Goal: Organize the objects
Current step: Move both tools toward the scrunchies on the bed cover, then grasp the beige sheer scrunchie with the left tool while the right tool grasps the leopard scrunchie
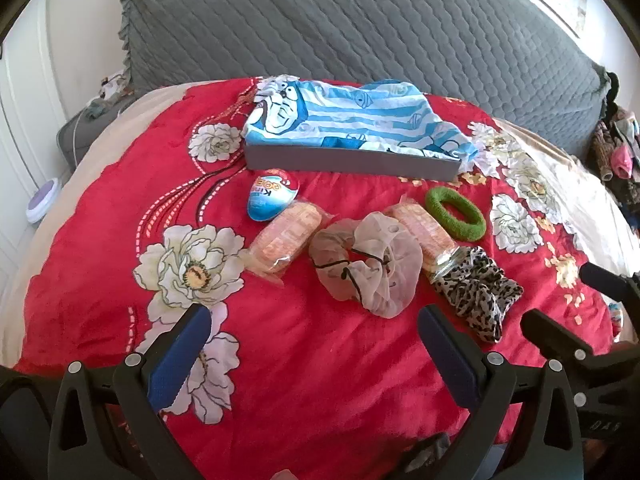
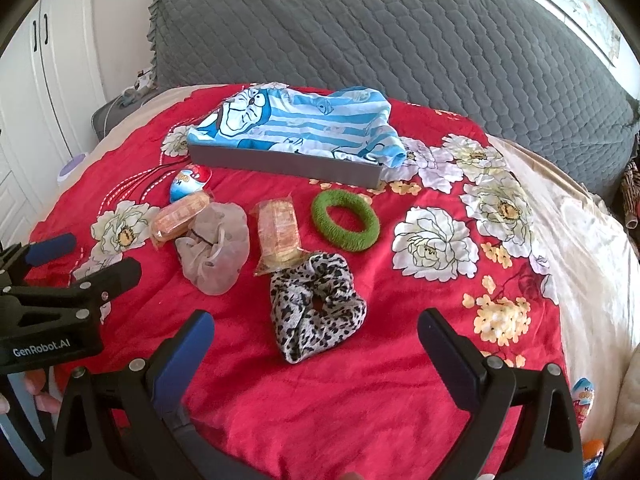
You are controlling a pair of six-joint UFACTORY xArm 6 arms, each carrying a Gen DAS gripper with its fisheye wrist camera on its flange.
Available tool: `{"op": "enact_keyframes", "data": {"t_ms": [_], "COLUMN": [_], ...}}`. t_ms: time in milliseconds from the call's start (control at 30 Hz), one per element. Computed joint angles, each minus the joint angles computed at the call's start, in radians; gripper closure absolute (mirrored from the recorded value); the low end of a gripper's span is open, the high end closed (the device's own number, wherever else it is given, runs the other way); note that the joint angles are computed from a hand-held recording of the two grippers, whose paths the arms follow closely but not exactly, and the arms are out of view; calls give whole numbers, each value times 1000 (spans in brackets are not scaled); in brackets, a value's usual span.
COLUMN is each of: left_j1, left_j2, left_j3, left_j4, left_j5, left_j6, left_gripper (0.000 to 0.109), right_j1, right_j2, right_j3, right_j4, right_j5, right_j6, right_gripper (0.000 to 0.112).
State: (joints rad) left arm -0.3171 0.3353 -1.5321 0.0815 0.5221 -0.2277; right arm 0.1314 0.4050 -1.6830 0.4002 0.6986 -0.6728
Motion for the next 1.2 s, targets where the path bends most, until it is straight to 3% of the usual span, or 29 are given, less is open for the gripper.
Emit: {"op": "enact_keyframes", "data": {"t_ms": [1200], "left_j1": [-19], "left_j2": [306], "left_j3": [-366], "left_j4": [-30], "left_j5": [127], "left_j6": [-36], "left_gripper": [6], "right_j1": [-12], "right_j2": [224], "right_j3": [-268], "right_j4": [-66], "right_j5": [170], "right_j6": [23], "right_gripper": [10]}}
